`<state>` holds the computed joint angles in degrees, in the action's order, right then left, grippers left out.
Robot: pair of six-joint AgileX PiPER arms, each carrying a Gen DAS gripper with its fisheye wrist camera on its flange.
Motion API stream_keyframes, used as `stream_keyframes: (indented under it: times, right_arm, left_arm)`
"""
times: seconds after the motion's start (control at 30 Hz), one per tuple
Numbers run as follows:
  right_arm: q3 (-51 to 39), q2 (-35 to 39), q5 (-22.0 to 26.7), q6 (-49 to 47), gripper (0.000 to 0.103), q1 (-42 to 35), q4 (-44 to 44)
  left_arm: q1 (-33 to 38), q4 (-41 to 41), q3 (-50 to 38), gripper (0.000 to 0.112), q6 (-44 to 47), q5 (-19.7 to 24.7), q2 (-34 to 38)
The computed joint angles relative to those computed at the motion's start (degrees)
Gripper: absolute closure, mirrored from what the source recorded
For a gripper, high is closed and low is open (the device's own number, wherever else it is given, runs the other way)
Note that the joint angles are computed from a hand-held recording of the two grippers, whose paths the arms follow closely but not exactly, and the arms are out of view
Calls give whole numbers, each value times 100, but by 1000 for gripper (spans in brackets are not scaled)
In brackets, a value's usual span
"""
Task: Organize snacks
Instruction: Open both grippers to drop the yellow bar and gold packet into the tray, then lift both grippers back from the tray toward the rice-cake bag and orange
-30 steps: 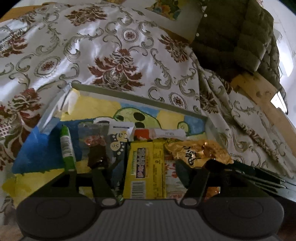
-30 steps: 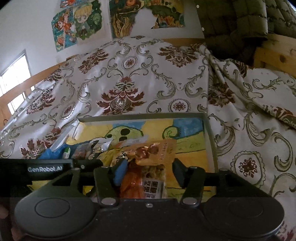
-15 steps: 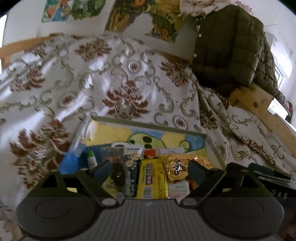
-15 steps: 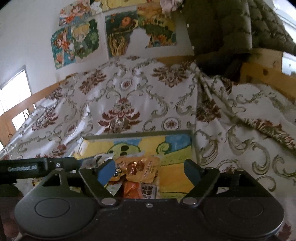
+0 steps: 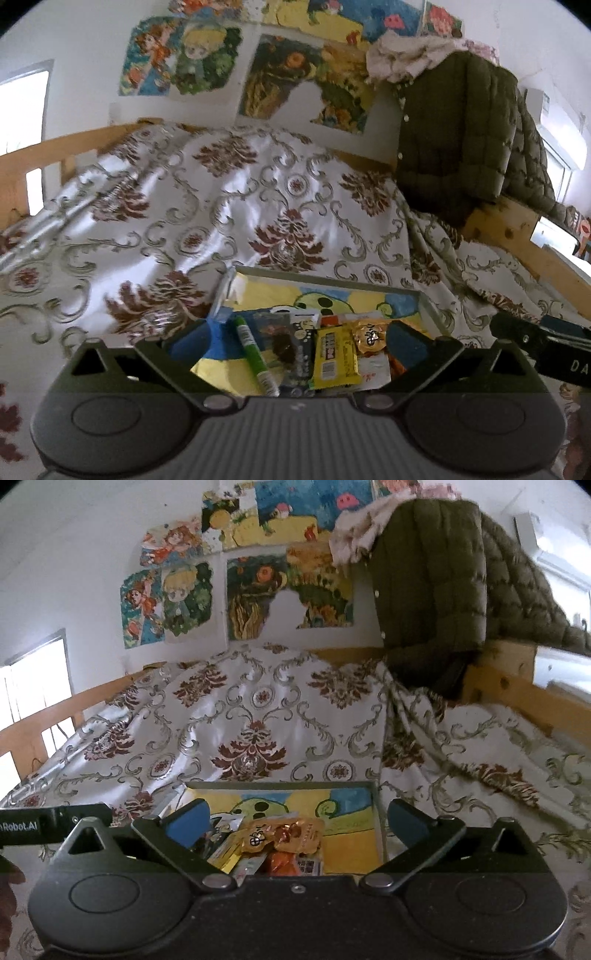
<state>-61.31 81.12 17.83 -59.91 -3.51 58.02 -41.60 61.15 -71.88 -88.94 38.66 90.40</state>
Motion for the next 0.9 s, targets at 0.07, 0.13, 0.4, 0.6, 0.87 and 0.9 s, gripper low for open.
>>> stream_keyframes:
  times: [0.07, 0.13, 0.4, 0.6, 0.87, 0.9]
  right_arm:
    - [282, -322, -92, -176, 1, 50, 119]
    - [531, -631, -137, -158, 1, 94, 86]
    - [1254, -1649, -151, 966, 1, 292, -1014]
    - [1629, -2255, 56, 2085, 1, 441, -2037]
    - [2003, -2848, 358, 3807, 1, 874, -3715]
    - [2030, -2888, 393, 4039, 1, 951, -3921]
  left_arm:
    - [-221, 255, 230, 9, -232, 268, -210]
    - [-475, 470, 444, 9, -411, 602, -421]
    - [-1239, 398, 1025, 9, -441, 1614, -1175]
    - [-1668, 135, 1383, 9, -612, 2204, -1554]
    - [-2283, -171, 1861, 9, -1058, 2873, -1956]
    - [-2379, -210, 1893, 9, -1120, 2963, -1977]
